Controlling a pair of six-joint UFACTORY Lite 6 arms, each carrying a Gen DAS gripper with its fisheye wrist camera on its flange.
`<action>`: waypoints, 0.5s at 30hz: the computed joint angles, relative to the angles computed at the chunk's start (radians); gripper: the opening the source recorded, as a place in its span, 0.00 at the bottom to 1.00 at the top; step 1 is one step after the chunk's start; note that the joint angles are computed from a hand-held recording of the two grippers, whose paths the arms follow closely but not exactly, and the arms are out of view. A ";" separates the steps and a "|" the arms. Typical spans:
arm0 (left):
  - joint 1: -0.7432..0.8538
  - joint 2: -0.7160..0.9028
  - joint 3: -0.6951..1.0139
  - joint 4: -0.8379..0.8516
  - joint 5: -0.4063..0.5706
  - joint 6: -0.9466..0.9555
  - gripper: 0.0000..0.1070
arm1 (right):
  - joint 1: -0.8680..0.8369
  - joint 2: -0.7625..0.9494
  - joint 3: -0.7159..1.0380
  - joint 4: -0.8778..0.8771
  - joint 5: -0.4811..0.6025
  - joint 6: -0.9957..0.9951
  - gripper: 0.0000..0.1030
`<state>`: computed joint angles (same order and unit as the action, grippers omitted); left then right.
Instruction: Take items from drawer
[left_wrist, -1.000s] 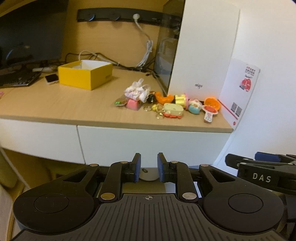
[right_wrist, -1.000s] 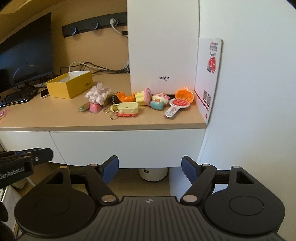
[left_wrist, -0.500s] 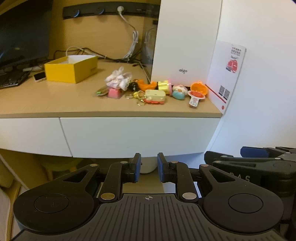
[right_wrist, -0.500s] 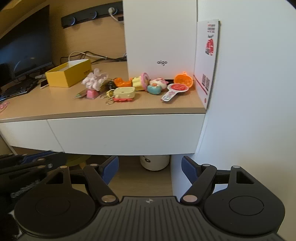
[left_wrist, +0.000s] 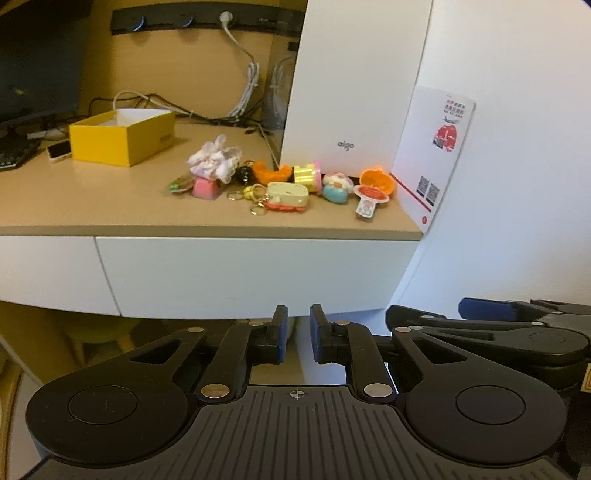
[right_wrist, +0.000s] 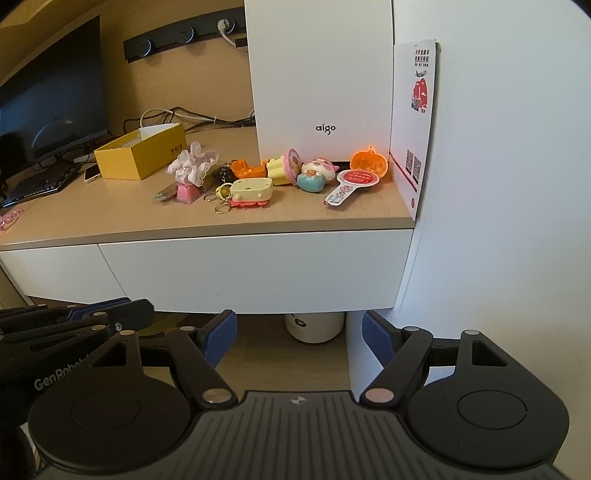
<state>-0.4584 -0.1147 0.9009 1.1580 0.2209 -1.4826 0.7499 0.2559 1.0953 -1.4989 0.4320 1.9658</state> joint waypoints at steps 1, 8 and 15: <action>0.000 -0.001 -0.002 -0.001 0.000 -0.001 0.15 | 0.001 0.000 0.000 0.000 0.000 0.000 0.74; -0.057 -0.007 -0.007 0.132 0.134 -0.121 0.15 | 0.006 -0.002 -0.002 -0.007 -0.002 0.010 0.74; -0.027 -0.034 -0.022 0.028 0.096 -0.055 0.15 | 0.009 -0.008 -0.010 -0.027 -0.009 0.041 0.74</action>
<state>-0.4852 -0.1482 0.8792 1.1859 0.3168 -1.5372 0.7588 0.2475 1.0852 -1.5262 0.4227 2.0066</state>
